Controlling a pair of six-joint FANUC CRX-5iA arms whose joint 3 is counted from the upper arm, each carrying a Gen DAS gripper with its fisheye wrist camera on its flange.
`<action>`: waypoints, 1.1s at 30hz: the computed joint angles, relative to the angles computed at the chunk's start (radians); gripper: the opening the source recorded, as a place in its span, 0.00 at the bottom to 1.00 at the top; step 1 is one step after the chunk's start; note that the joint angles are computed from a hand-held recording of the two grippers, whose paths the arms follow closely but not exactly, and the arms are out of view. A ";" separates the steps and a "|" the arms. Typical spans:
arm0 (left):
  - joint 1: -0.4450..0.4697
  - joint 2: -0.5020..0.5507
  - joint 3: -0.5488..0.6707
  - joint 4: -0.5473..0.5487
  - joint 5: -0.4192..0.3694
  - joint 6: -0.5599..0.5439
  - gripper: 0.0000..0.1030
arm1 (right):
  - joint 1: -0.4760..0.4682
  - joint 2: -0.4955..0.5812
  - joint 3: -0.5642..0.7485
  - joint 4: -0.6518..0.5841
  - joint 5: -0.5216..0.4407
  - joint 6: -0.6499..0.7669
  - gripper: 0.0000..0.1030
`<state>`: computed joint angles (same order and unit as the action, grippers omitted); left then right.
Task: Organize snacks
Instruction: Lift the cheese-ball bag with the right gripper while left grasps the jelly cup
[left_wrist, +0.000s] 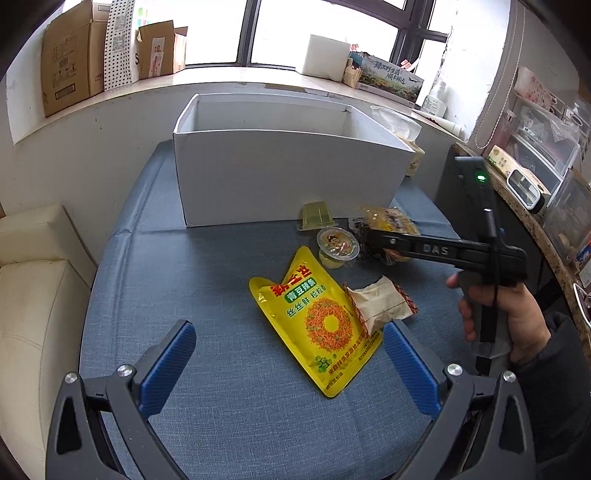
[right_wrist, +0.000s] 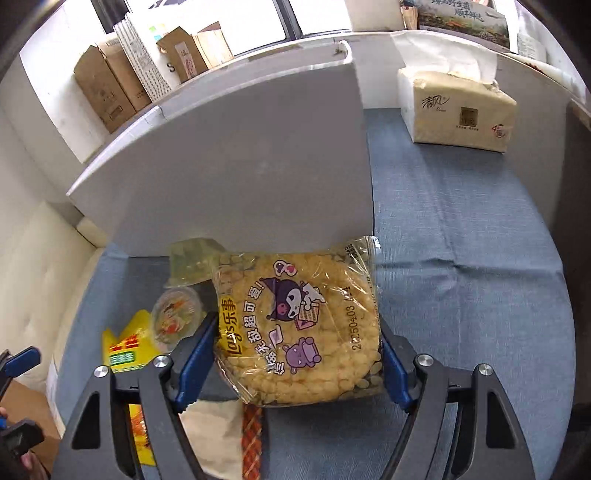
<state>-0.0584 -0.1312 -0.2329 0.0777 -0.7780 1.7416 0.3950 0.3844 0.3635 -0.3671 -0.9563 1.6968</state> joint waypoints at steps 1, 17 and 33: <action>0.001 0.005 0.005 0.002 0.001 -0.002 1.00 | -0.005 -0.024 -0.024 -0.012 0.021 0.009 0.79; -0.101 0.436 0.514 -0.225 -0.180 0.266 1.00 | -0.024 -0.245 -0.271 -0.064 0.236 -0.099 0.79; -0.090 0.541 0.584 -0.214 -0.206 0.282 0.50 | -0.070 -0.246 -0.282 -0.127 0.228 -0.072 0.79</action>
<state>-0.1488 0.4098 0.3511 -0.1368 -0.9839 2.0235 0.3250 0.1387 0.0814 -0.4938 -0.7280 1.6253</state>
